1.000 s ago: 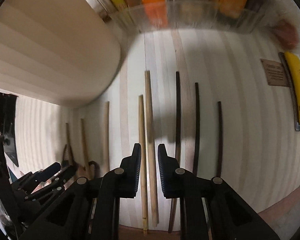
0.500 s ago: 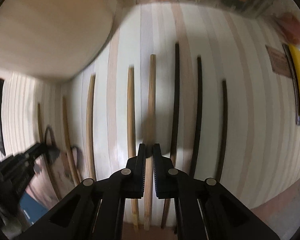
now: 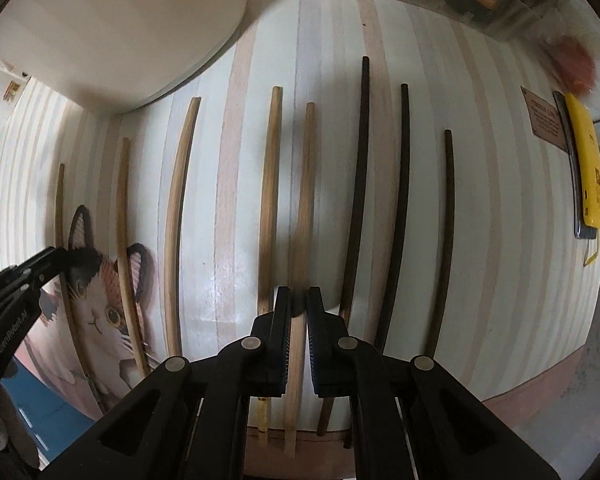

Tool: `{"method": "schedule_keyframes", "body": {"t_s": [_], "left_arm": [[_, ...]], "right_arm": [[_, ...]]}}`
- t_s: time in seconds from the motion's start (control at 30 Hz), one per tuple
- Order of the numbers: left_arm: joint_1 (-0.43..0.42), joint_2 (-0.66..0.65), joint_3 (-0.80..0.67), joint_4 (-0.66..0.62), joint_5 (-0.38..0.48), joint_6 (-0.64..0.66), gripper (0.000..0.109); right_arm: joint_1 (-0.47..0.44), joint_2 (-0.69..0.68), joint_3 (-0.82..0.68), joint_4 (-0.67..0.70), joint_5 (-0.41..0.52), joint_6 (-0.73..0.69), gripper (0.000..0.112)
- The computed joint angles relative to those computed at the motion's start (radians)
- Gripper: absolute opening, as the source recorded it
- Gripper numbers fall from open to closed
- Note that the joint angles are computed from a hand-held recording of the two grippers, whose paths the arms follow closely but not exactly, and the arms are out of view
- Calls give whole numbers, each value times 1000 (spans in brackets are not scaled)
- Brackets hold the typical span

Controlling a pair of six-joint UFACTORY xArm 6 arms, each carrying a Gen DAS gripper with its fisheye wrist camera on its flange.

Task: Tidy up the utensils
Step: 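Lift the wooden chopstick with the left tool while the right tool carries its chopstick to the holder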

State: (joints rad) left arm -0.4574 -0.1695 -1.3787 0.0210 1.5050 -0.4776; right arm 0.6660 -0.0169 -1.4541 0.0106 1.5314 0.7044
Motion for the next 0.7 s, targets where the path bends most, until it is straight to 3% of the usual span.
{"method": "schedule_keyframes", "body": {"t_s": [0.5, 0.7], "left_arm": [[-17, 0, 5, 17, -8, -13, 5], [-34, -14, 20, 49, -23, -35, 5]], "right_arm": [[-3, 41, -10, -14, -22, 33, 8], [-35, -31, 89, 1, -98, 40, 7]]}}
